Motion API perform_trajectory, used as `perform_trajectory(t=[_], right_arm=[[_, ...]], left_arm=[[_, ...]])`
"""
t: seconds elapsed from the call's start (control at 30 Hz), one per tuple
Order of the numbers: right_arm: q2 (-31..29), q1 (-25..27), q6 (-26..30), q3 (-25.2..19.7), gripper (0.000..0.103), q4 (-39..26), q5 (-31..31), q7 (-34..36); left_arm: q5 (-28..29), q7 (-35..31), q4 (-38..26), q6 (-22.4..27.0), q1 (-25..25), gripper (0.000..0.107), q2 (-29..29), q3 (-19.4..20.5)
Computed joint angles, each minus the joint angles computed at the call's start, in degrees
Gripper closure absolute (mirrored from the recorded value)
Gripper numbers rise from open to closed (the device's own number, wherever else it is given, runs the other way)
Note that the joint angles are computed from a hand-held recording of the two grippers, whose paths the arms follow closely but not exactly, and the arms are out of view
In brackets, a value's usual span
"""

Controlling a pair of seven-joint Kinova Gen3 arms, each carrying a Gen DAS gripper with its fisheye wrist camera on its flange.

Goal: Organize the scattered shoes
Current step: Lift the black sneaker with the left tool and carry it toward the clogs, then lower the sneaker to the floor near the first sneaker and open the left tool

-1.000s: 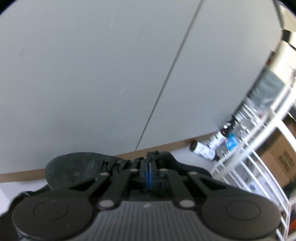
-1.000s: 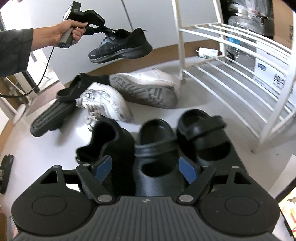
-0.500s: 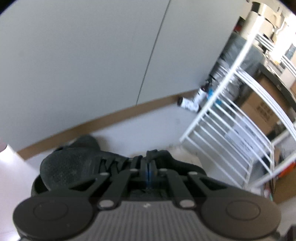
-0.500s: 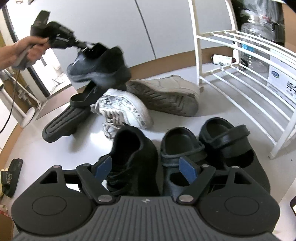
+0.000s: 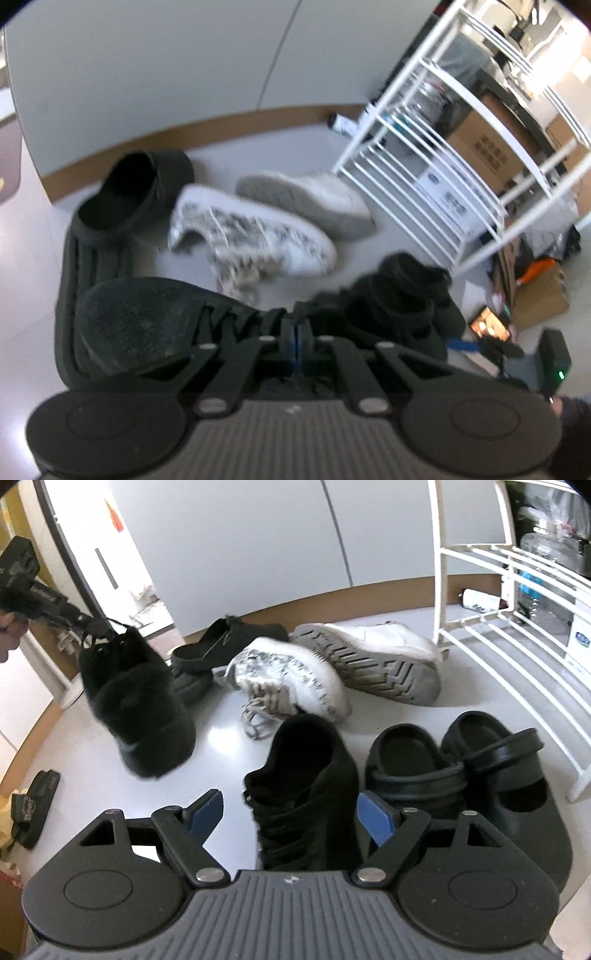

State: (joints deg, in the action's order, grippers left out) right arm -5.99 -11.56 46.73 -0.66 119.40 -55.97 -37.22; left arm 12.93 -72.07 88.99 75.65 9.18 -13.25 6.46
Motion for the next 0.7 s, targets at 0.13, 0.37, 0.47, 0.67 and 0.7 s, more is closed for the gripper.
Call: perform_trajectory(t=[0.13, 0.37, 0.47, 0.67, 0.7], right_arm=[[-0.44, -0.76, -0.3, -0.75, 0.019, 0.14, 0.7, -1.13], [-0.98, -2.54, -0.76, -1.63, 0.019, 0.26, 2.41, -2.88], [-1.02, -3.32, -0.99, -1.99, 0.019, 0.22, 3.37, -3.66], [-1.34, -4.2, -0.19, -2.06, 0.019, 0.21, 5.5, -4.55], [-1.34, -4.31, -0.12, -2.17, 0.019, 0.18, 6.12, -4.93]], left_arm=[[1.62, 0.53, 1.76, 1.39, 0.11, 0.107, -2.64, -0.62], [4.57, -0.37, 5.79, 2.04, 0.86, 0.107, -7.83, -1.4], [6.23, -2.56, 9.29, 0.44, 1.72, 0.107, -9.02, -1.96], [9.9, -5.6, 18.33, -5.78, 2.52, 0.107, -11.19, -2.48], [10.49, -5.84, 19.93, -7.01, 2.58, 0.107, -11.63, -2.47]])
